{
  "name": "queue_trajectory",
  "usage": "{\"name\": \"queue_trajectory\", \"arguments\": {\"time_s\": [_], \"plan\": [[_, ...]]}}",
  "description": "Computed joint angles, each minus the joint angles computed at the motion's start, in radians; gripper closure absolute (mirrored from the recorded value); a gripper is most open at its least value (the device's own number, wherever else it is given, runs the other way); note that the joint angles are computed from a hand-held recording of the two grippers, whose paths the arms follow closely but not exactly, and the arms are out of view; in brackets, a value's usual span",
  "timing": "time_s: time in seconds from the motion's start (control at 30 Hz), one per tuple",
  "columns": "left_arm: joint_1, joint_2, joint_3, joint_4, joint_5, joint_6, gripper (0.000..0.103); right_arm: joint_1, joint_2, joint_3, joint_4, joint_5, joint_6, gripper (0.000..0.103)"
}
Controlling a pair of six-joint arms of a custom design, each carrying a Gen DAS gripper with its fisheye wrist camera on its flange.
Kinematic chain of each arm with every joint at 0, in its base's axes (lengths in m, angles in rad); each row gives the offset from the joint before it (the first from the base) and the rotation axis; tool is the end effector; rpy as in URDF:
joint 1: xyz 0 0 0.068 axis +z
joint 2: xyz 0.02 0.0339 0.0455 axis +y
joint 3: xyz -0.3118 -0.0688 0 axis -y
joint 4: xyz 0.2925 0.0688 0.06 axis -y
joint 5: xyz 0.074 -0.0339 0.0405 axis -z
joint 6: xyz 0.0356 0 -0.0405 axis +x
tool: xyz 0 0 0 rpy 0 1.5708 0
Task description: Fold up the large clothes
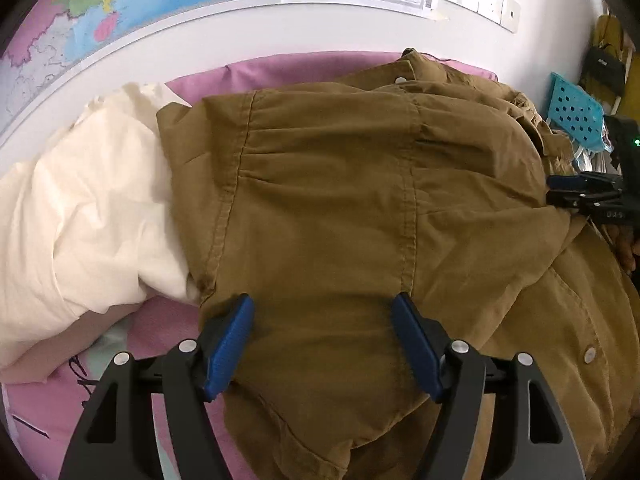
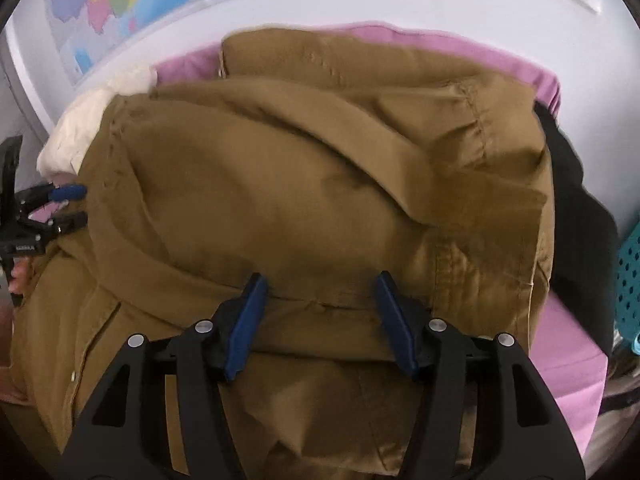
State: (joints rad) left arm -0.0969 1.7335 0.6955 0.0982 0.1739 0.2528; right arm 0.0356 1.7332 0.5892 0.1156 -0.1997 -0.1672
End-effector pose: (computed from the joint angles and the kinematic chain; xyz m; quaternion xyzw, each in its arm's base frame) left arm 0.3329 -0.0386 0.1116 0.1913 0.9279 -0.0582 0.3146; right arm 0.3019 0.0178 0.0865 -0.1236 0.9510 0.0783 0.2723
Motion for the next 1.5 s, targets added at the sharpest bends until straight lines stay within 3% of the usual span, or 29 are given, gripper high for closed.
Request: {"name": "queue_trajectory", "arguments": {"time_s": [0.03, 0.1, 0.27, 0.37, 0.43, 0.57, 0.8, 1.07, 1.23, 1.3, 1.43, 1.5], "plan": [[-0.003, -0.006, -0.002, -0.005, -0.010, -0.008, 0.033, 0.011, -0.031, -0.005, -0.024, 0.016, 0.017, 0.047], [-0.006, -0.045, -0.025, -0.006, -0.023, -0.018, 0.034, -0.010, -0.098, -0.028, -0.043, -0.053, 0.028, 0.048], [0.029, -0.181, -0.115, -0.017, 0.040, 0.014, 0.031, -0.019, -0.254, -0.098, -0.105, -0.129, -0.006, 0.049], [0.042, -0.146, -0.127, -0.013, 0.012, 0.029, 0.031, 0.011, -0.175, -0.079, -0.105, -0.064, 0.001, 0.049], [0.064, -0.081, -0.109, -0.012, 0.047, 0.012, 0.028, 0.034, -0.102, -0.063, -0.081, -0.037, 0.022, 0.049], [0.064, -0.066, -0.109, 0.010, 0.033, -0.022, 0.025, 0.022, -0.152, -0.089, -0.085, -0.050, 0.028, 0.048], [0.136, -0.287, -0.240, 0.008, 0.098, 0.013, 0.026, -0.189, -0.390, -0.149, -0.251, -0.300, -0.015, 0.041], [0.174, -0.462, -0.355, -0.058, 0.116, 0.034, 0.025, -0.250, -0.614, -0.249, -0.364, -0.301, -0.048, 0.036], [0.164, -0.449, -0.403, -0.036, 0.087, 0.003, 0.025, -0.377, -0.700, -0.301, -0.441, -0.362, -0.100, 0.032], [0.221, -0.475, -0.416, -0.069, 0.139, 0.026, 0.025, -0.464, -0.721, -0.307, -0.490, -0.404, -0.148, 0.032], [0.447, -0.444, -0.394, -0.194, 0.408, 0.087, 0.022, -0.675, -0.704, -0.295, -0.614, -0.477, -0.298, 0.023], [0.501, -0.440, -0.406, -0.213, 0.404, 0.116, 0.022, -0.789, -0.654, -0.284, -0.666, -0.500, -0.397, 0.022]]}}
